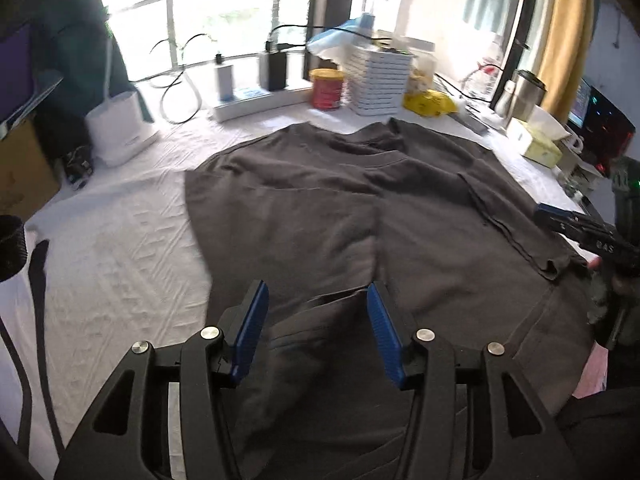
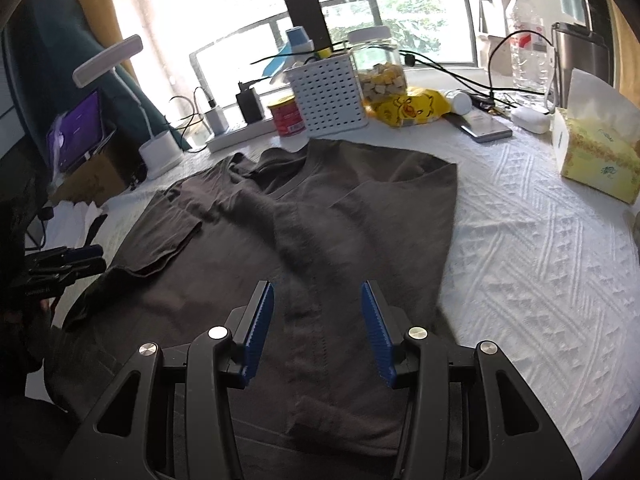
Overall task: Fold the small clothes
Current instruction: 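Move the right gripper to the shirt hem and close on it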
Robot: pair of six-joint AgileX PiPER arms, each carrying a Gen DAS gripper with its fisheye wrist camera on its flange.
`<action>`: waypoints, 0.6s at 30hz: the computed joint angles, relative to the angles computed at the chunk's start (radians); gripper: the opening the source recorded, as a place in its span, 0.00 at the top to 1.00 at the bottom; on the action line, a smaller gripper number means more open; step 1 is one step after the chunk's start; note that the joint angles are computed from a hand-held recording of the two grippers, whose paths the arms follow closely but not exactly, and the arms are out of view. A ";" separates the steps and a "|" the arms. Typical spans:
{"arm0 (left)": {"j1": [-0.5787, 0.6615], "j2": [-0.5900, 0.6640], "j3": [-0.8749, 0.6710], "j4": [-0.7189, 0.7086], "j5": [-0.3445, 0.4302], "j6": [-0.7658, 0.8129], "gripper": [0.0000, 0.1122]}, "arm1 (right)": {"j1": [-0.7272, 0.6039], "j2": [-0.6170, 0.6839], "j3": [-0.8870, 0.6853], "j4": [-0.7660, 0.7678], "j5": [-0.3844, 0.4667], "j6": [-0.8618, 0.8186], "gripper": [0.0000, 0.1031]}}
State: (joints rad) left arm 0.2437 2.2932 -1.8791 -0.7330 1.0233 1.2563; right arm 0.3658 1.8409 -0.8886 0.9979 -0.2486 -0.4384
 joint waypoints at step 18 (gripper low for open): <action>-0.014 -0.068 0.193 0.016 0.065 0.162 0.55 | 0.103 -0.088 0.118 0.291 -0.097 -0.189 0.53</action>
